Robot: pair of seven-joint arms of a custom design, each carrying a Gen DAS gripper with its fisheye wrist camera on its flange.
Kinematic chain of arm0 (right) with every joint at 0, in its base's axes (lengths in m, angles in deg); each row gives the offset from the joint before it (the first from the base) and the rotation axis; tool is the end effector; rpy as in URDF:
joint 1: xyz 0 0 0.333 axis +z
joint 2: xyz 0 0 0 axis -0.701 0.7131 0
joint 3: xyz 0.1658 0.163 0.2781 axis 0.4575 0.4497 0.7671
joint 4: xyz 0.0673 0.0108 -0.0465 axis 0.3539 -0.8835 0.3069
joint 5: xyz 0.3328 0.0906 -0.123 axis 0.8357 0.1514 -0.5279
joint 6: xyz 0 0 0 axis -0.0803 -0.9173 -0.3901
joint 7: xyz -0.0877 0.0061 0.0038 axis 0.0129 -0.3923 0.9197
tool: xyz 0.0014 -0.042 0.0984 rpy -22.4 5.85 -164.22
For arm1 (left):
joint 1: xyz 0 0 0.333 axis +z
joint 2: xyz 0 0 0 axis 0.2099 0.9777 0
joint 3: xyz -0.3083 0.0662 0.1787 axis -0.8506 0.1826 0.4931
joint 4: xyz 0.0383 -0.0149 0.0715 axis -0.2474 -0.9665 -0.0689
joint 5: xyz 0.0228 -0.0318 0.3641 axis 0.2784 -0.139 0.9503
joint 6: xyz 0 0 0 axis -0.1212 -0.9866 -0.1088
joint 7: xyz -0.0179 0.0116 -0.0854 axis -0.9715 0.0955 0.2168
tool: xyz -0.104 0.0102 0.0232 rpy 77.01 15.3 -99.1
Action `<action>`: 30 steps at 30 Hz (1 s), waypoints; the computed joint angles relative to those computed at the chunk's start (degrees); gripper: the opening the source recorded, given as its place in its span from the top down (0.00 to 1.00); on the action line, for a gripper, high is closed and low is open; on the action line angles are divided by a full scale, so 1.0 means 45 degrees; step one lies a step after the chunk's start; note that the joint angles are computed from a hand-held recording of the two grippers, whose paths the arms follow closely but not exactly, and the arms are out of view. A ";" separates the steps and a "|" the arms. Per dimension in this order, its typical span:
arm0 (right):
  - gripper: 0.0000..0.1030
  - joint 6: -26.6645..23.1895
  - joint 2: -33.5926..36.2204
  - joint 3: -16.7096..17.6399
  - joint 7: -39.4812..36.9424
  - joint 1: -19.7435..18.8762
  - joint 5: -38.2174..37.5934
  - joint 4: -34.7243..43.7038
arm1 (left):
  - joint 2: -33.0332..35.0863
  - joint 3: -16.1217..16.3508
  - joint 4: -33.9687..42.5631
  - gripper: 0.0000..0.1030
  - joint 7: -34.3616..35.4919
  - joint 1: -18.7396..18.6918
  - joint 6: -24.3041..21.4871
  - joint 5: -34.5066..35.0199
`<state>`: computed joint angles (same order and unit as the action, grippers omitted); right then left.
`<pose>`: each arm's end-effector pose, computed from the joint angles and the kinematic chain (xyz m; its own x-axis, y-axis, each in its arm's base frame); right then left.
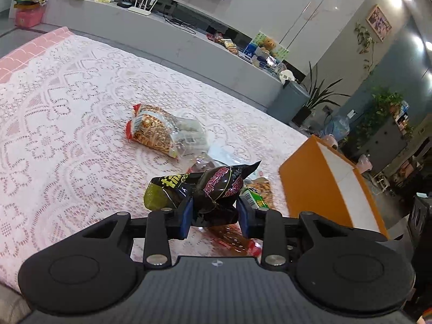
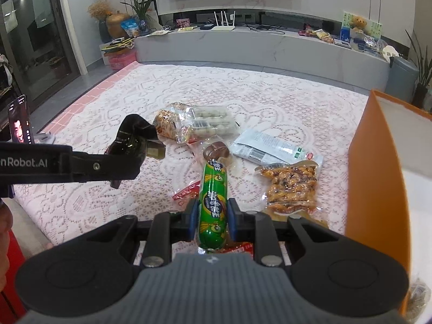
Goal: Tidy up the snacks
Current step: 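Lift both snacks and carry them toward the orange box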
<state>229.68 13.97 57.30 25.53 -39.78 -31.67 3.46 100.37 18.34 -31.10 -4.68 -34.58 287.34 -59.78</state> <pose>0.7172 0.3008 0.2754 0.6974 -0.7065 -0.1209 -0.5675 -0.4412 -0.6952 0.5848 -0.2990 0.2999 0.2901 -0.8276 0.4805 -0.5512 -0.5550 -0.6231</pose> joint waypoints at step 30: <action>0.80 -0.0377 -0.1834 -0.2911 0.0775 -0.0756 -0.0389 -0.0276 | 0.3432 0.0445 0.8733 0.63 -0.0420 0.0461 -0.5210 0.5291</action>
